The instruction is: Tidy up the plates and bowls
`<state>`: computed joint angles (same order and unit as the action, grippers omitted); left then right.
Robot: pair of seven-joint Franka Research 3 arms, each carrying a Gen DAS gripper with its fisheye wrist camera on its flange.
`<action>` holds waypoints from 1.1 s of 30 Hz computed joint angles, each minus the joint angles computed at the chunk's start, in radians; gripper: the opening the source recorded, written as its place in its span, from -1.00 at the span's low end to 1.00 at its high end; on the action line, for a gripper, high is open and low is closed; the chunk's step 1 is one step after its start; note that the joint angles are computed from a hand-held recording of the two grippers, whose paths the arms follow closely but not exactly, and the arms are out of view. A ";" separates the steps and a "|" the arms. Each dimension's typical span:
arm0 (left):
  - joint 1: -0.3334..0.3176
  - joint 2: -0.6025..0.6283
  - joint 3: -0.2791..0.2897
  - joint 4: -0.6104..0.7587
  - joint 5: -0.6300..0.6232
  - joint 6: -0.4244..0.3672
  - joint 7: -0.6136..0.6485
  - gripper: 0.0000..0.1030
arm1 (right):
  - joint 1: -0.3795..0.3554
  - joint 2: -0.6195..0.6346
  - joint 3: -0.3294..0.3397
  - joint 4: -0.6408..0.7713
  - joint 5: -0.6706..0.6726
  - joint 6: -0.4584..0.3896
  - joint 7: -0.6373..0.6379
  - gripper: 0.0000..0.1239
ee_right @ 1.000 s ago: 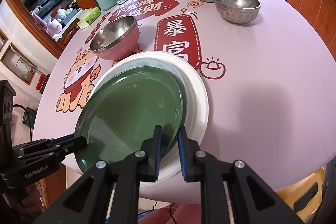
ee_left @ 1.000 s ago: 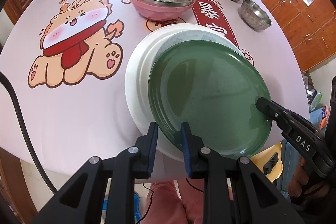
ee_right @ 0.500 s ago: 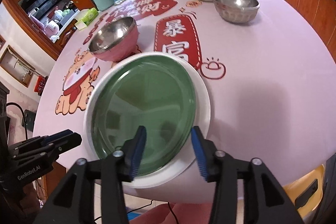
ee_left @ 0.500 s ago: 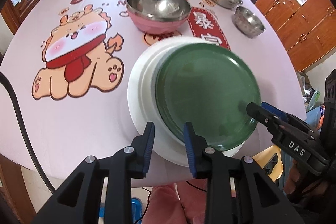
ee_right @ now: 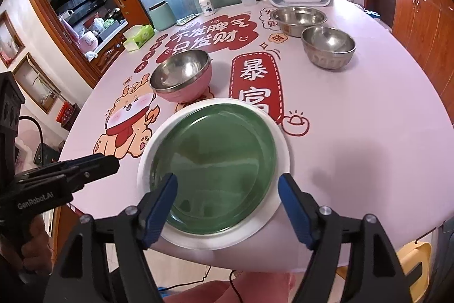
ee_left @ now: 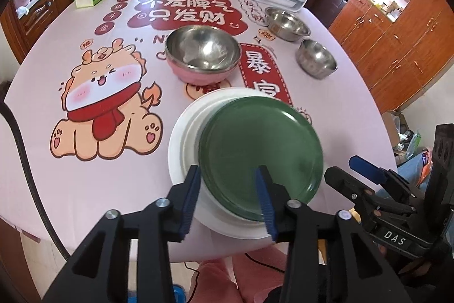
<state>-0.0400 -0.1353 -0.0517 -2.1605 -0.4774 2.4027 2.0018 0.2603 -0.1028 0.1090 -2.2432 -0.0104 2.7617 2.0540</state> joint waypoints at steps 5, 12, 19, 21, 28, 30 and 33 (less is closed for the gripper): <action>-0.010 -0.002 -0.008 0.010 0.000 0.000 -0.004 -0.04 | -0.016 -0.025 -0.006 -0.015 0.000 -0.014 0.028 0.30; -0.025 0.016 -0.028 0.042 0.034 0.014 -0.072 0.08 | -0.033 -0.045 -0.034 -0.013 0.091 -0.075 -0.016 0.33; -0.044 0.047 -0.054 0.094 0.065 0.029 -0.154 0.09 | -0.068 -0.039 -0.058 0.032 0.132 -0.153 -0.080 0.33; -0.051 0.061 -0.064 0.114 0.079 0.035 -0.186 0.10 | -0.079 -0.027 -0.063 0.057 0.123 -0.180 -0.092 0.33; -0.070 0.124 -0.099 0.199 0.164 0.053 -0.322 0.13 | -0.112 0.017 -0.093 0.143 0.113 -0.238 -0.208 0.33; -0.076 0.150 -0.109 0.234 0.194 0.057 -0.364 0.14 | -0.122 0.035 -0.103 0.172 0.120 -0.253 -0.242 0.33; -0.086 0.193 -0.124 0.292 0.255 0.051 -0.436 0.15 | -0.140 0.073 -0.123 0.230 0.171 -0.289 -0.321 0.33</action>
<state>-0.1259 0.0577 -0.1760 -1.8685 -0.2223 2.4536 1.5663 0.1202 -0.0295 -0.0143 -2.0135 0.1603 2.4729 1.7328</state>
